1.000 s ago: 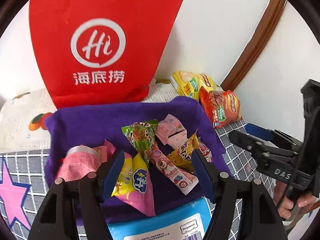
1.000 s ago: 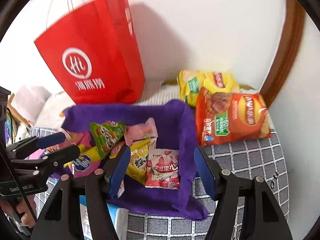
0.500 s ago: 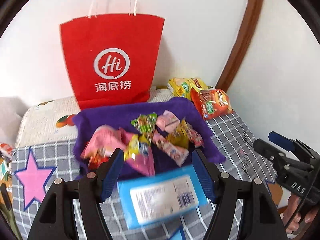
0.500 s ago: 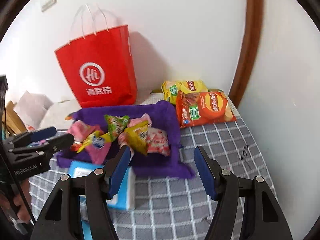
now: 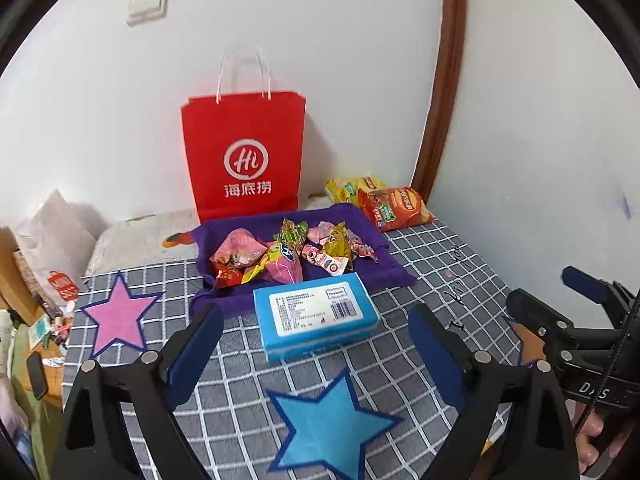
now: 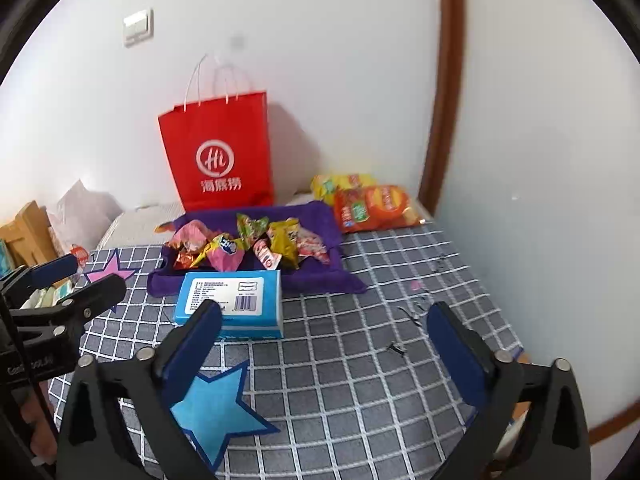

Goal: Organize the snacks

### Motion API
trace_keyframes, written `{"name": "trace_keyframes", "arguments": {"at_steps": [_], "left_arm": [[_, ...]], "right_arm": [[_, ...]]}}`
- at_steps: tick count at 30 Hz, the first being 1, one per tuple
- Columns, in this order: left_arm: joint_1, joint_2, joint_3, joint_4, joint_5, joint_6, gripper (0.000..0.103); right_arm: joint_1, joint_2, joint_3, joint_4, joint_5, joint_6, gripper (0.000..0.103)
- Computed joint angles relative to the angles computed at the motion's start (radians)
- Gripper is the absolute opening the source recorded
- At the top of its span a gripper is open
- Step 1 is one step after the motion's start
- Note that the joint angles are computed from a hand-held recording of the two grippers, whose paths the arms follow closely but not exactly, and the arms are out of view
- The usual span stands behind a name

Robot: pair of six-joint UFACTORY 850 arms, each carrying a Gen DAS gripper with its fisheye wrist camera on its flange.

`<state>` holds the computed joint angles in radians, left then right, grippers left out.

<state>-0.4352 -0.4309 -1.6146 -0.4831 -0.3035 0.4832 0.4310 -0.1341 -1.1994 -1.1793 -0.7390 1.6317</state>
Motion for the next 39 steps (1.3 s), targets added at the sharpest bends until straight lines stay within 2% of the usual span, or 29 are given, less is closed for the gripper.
{"name": "trace_keyframes", "arguments": {"at_steps": [6, 14, 23, 27, 39], "left_arm": [[-0.036, 0.133, 0.178, 0.191, 0.104, -0.194, 0.098], [-0.053, 0.224, 0.270, 0.206, 0.139, -0.221, 0.098], [-0.070, 0.245, 0.294, 0.274, 0.149, -0.285, 0.098], [-0.065, 0.243, 0.293, 0.166, 0.139, -0.188, 0.098], [-0.064, 0.241, 0.296, 0.194, 0.136, -0.223, 0.098]], "right_arm": [[0.059, 0.108, 0.112, -0.017, -0.022, 0.111, 0.103], [0.118, 0.187, 0.191, -0.040, -0.075, 0.163, 0.103], [0.151, 0.201, 0.200, -0.059, -0.106, 0.181, 0.103], [0.155, 0.200, 0.200, -0.059, -0.104, 0.187, 0.103], [0.159, 0.193, 0.200, -0.057, -0.093, 0.192, 0.103]]}}
